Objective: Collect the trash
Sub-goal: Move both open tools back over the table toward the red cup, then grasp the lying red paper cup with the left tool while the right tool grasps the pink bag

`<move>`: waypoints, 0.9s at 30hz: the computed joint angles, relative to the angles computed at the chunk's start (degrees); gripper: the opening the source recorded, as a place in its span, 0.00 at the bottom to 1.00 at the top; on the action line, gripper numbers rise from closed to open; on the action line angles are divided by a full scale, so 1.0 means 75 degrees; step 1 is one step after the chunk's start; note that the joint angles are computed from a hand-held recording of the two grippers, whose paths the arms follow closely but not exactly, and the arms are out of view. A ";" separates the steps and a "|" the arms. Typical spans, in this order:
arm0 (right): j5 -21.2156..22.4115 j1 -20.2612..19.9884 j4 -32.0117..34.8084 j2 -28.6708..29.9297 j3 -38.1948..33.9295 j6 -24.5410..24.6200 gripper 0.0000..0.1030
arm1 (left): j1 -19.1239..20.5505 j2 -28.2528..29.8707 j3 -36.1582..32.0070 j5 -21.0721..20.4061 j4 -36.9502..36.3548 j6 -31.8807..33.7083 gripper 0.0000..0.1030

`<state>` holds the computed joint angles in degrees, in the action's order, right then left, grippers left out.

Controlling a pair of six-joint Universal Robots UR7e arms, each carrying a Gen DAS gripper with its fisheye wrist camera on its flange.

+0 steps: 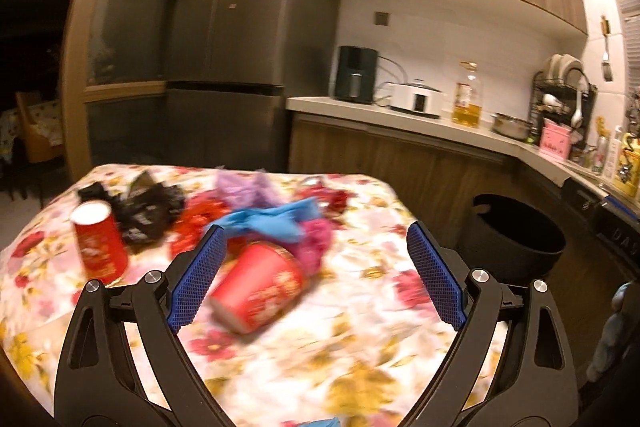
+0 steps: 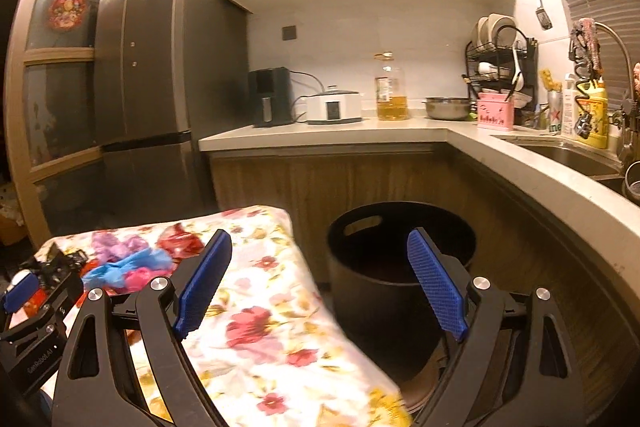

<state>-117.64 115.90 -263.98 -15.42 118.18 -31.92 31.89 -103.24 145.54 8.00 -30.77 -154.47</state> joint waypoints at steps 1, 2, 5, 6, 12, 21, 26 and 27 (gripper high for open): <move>0.0047 0.0025 -0.0007 0.0058 -0.0023 0.0034 0.84 | -0.0023 -0.0360 0.0182 -0.0101 -0.0321 0.0447 0.87; 0.0119 0.0048 -0.0011 0.0134 -0.0048 0.0082 0.84 | -0.0026 -0.0660 0.0330 -0.0136 -0.0532 0.0786 0.87; 0.0207 0.0104 0.0072 0.0259 -0.0097 0.0097 0.84 | 0.0048 -0.1208 0.0576 -0.0131 -0.0444 0.0992 0.87; 0.0217 0.0133 0.0125 0.0312 -0.0139 0.0073 0.84 | 0.0178 -0.1283 0.0590 -0.0021 -0.0138 0.0708 0.87; 0.0214 0.0263 0.0448 0.0483 -0.0319 0.0143 0.84 | 0.1311 -0.0957 0.0289 0.1084 0.1053 -0.0596 0.87; 0.0200 0.0356 0.1009 0.0690 -0.0717 0.0176 0.84 | 0.3198 0.0103 -0.0619 0.2834 0.1560 -0.0820 0.87; 0.0166 0.0363 0.1361 0.0824 -0.0997 0.0217 0.84 | 0.4028 0.0681 -0.1311 0.3679 0.2390 -0.1438 0.87; 0.0175 0.0359 0.1417 0.0838 -0.1036 0.0222 0.84 | 0.4151 0.0771 -0.1408 0.3800 0.2500 -0.1510 0.87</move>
<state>-116.33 118.60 -253.35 -9.14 110.40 -30.25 63.03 -97.46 134.99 36.49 -12.02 -165.80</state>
